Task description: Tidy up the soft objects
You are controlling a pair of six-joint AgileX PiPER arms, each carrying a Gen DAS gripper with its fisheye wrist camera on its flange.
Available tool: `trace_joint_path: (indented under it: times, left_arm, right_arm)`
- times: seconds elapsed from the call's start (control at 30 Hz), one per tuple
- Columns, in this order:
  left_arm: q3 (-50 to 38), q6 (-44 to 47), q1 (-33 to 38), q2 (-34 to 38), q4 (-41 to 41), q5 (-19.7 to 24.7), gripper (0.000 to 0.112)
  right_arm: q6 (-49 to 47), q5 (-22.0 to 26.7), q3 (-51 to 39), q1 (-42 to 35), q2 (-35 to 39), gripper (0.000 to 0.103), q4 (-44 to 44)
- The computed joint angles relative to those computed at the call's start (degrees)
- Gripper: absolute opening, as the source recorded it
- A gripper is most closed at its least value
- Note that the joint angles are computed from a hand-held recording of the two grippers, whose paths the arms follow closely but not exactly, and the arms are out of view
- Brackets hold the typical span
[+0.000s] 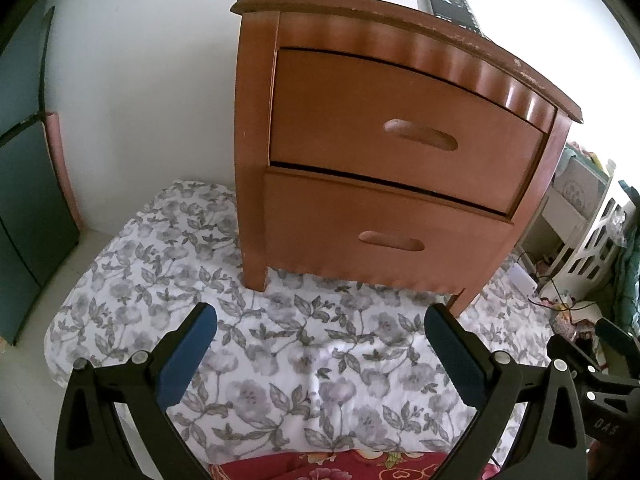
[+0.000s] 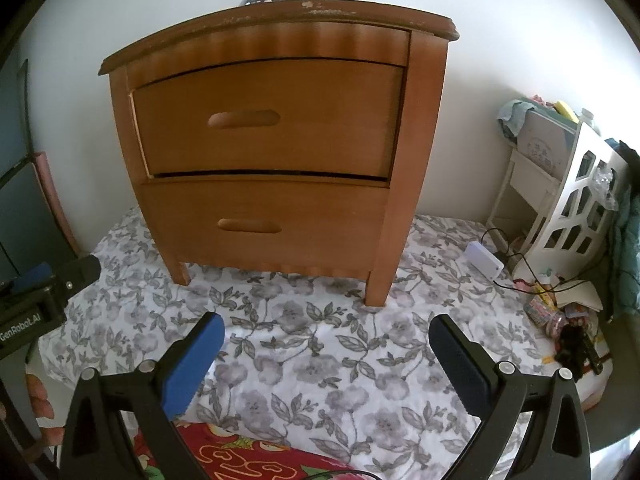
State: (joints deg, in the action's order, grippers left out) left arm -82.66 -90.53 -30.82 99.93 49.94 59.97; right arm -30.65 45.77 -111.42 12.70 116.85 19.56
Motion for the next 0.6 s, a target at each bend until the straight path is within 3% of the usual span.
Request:
trace_joint_path:
  times: [0.3,0.6]
  left_arm:
    - [1.2,-0.2,0.7,0.5,1.6,-0.5,0.103]
    - [3.8,1.1,4.6,-0.1,-0.8,-3.4,0.103]
  right_arm:
    - [0.7,-0.3,-1.0,1.0,1.5,0.103,-1.4]
    - [-3.8,3.6,-16.9,2.7,10.7,0.103,-0.4]
